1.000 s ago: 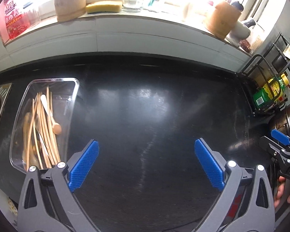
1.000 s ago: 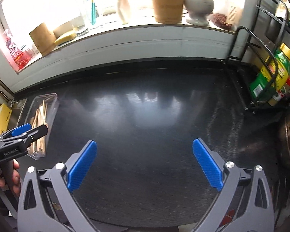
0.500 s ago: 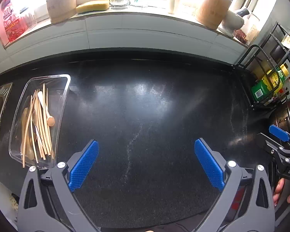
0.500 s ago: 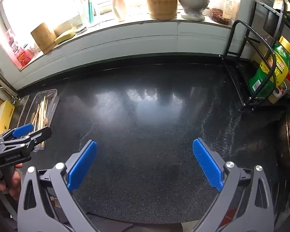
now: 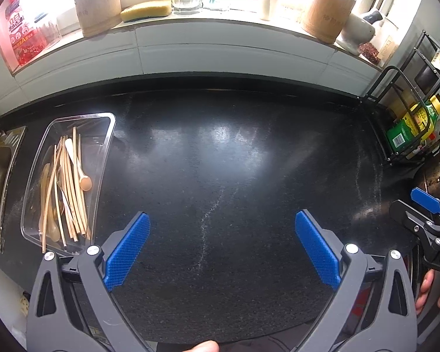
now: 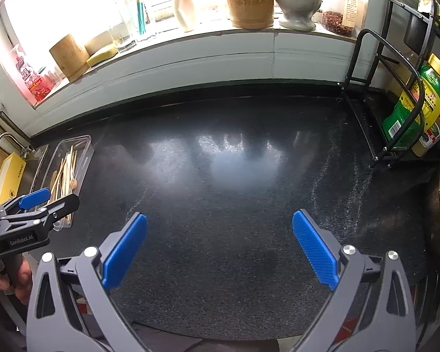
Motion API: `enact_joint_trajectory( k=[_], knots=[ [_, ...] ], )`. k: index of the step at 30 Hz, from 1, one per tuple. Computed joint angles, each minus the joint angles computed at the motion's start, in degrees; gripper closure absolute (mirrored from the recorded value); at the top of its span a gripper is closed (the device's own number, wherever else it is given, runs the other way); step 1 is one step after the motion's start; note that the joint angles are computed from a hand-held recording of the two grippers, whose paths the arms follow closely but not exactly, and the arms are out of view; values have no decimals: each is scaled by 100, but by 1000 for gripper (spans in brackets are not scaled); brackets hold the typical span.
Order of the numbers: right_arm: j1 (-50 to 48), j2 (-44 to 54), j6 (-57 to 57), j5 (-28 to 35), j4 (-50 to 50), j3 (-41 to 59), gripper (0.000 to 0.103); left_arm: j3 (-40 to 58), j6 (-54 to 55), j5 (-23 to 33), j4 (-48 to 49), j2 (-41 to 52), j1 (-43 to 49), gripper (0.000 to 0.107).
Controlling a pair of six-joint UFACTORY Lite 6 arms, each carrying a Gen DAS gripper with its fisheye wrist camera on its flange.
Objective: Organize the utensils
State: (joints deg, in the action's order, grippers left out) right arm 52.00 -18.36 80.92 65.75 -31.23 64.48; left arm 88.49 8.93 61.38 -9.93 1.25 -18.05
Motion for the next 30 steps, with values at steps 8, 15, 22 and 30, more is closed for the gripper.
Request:
enact_joint_trajectory(
  k=[8, 15, 22, 30],
  knots=[
    [-29, 98, -77, -57, 14, 76, 7, 50, 64, 19, -40, 31, 64, 10],
    [-58, 168, -122, -85, 39, 128, 7, 90, 94, 15, -55, 82, 114, 10],
    [-75, 192, -150, -96, 60, 146, 7, 92, 100, 1, -63, 91, 103, 10],
    [-117, 164, -211, -118, 76, 129, 7, 185, 6, -26, -19, 186, 30, 10]
  ],
)
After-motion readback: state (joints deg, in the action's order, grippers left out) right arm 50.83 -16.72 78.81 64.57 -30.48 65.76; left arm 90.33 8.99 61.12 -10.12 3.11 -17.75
